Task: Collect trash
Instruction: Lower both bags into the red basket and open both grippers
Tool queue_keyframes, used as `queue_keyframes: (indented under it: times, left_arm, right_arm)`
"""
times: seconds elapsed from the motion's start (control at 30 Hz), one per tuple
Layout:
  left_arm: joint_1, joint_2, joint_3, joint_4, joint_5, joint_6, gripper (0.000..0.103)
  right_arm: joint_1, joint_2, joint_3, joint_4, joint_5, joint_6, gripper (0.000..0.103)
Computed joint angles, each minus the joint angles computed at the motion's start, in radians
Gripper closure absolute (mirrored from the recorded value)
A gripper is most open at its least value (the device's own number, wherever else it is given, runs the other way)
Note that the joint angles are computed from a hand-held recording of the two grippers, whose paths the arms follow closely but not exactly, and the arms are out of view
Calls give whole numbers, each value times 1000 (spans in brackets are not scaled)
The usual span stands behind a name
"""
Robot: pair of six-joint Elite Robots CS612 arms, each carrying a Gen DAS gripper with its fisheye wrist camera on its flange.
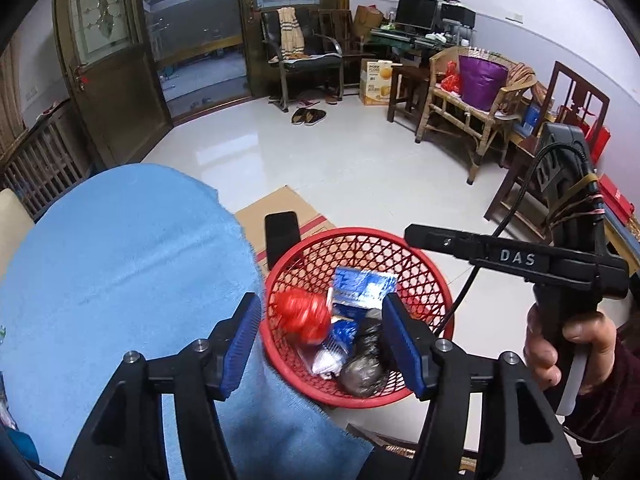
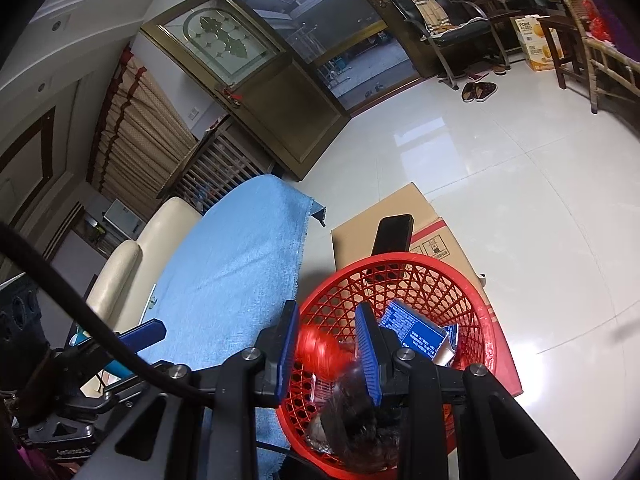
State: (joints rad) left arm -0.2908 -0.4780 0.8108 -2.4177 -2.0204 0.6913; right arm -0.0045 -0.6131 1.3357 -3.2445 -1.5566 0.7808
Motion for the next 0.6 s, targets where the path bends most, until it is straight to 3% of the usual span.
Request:
queue_keyframes:
  times: [0.4, 0.47, 0.5, 0.53, 0.6]
  left_arm:
    - [22, -18, 42, -197, 166, -121, 32]
    - [30, -18, 41, -220, 198, -150, 26]
    - [33, -17, 40, -232, 208, -164, 24]
    - [37, -16, 38, -244, 217, -178, 24]
    - [49, -14, 32, -267, 242, -213, 24]
  right_arm:
    - [24, 9, -55, 76, -19, -52, 70]
    - [32, 12, -73, 102, -26, -65, 68]
    - [35, 13, -78, 109, -28, -69, 61]
    - [38, 15, -87, 117, -33, -72, 43]
    - [47, 18, -100, 113, -53, -78, 32]
